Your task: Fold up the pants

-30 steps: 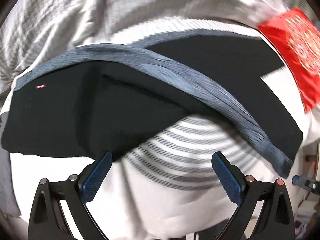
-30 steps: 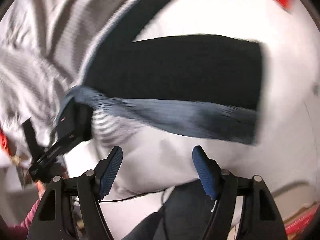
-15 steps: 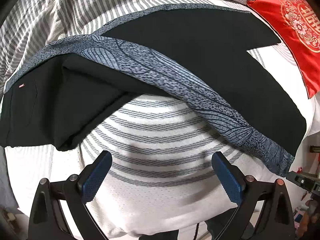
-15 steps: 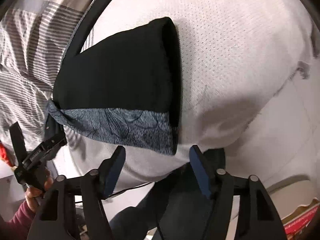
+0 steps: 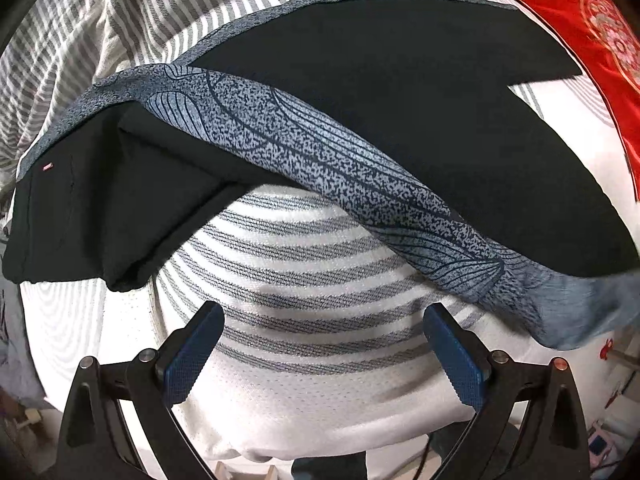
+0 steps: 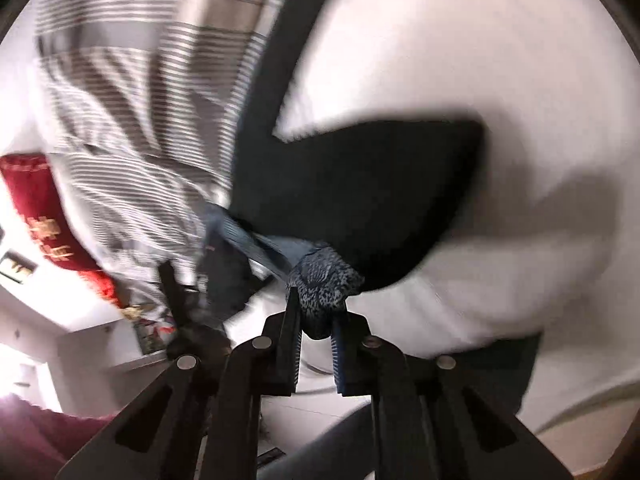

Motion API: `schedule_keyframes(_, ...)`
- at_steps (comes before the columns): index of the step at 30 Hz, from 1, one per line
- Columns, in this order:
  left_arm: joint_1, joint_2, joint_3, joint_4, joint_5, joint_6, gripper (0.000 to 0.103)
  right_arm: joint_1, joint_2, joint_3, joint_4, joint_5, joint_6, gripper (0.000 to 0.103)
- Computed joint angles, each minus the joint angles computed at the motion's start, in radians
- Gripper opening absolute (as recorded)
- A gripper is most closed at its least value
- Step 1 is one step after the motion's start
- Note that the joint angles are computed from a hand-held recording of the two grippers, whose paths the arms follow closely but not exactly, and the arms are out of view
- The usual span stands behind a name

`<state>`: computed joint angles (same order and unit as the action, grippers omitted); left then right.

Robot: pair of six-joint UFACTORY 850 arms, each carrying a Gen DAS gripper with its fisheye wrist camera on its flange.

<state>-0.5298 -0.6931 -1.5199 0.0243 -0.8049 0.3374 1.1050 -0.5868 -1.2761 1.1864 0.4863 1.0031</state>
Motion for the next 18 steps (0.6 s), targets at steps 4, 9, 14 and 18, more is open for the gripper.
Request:
schedule_keyframes(4,-0.015,-0.028,-0.058,-0.026,-0.046,-0.058,0.101,-0.074,0.084,0.075,-0.097,0.023,-0.016,0.013)
schedule_keyframes(9,-0.059,-0.08,-0.156,-0.072,-0.077,-0.128,0.101,-0.229,0.164,0.146,-0.305,-0.069,-0.012,0.007)
schedule_keyframes(14,-0.108,-0.21,-0.366,-0.079,-0.085,-0.235,0.101,-0.401,0.165,0.16,-0.653,-0.232,0.154,0.007)
schedule_keyframes(18,-0.129,-0.367,-0.623,-0.06,-0.116,-0.299,0.101,-0.494,0.127,0.129,-0.932,-0.332,0.338,0.006)
